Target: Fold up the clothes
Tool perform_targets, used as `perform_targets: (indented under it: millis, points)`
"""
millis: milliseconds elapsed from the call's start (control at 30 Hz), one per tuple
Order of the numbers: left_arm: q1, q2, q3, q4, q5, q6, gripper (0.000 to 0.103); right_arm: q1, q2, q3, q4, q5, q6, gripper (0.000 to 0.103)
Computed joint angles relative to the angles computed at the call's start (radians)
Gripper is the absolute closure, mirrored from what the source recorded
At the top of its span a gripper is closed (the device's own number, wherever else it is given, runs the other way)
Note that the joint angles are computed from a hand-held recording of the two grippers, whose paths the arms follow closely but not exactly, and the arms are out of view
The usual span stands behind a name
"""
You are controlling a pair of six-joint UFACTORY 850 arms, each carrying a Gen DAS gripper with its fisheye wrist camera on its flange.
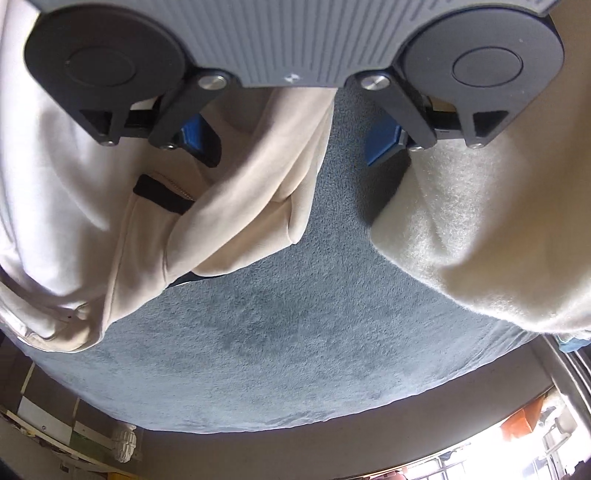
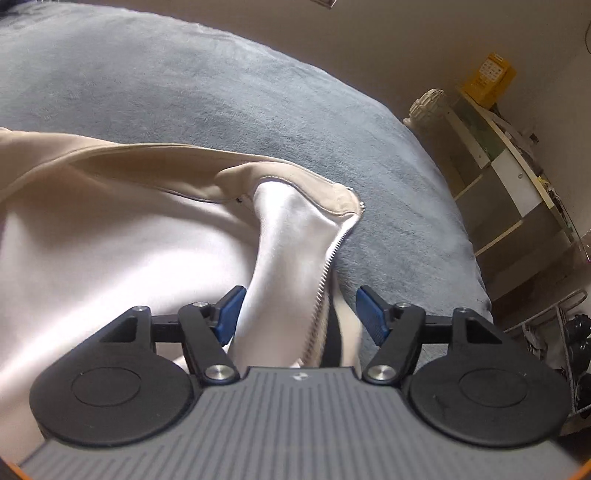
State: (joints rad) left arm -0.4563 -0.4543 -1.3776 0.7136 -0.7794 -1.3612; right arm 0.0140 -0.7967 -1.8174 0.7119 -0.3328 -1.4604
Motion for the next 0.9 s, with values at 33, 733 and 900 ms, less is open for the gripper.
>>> perform_targets:
  millis: [33, 733, 900]
  points:
    - [-0.005, 0.018, 0.012, -0.002, 0.002, 0.000, 0.014, -0.029, 0.030, 0.021, 0.083, -0.048, -0.039, 0.028]
    - [-0.297, 0.063, 0.047, -0.337, 0.259, 0.421, 0.016, -0.366, 0.142, 0.321, 0.279, -0.701, 0.527, 0.020]
    - [-0.370, -0.033, -0.027, -0.209, 0.211, 0.461, 0.016, -0.310, 0.089, 0.325, 0.314, -0.727, 0.606, 0.055]
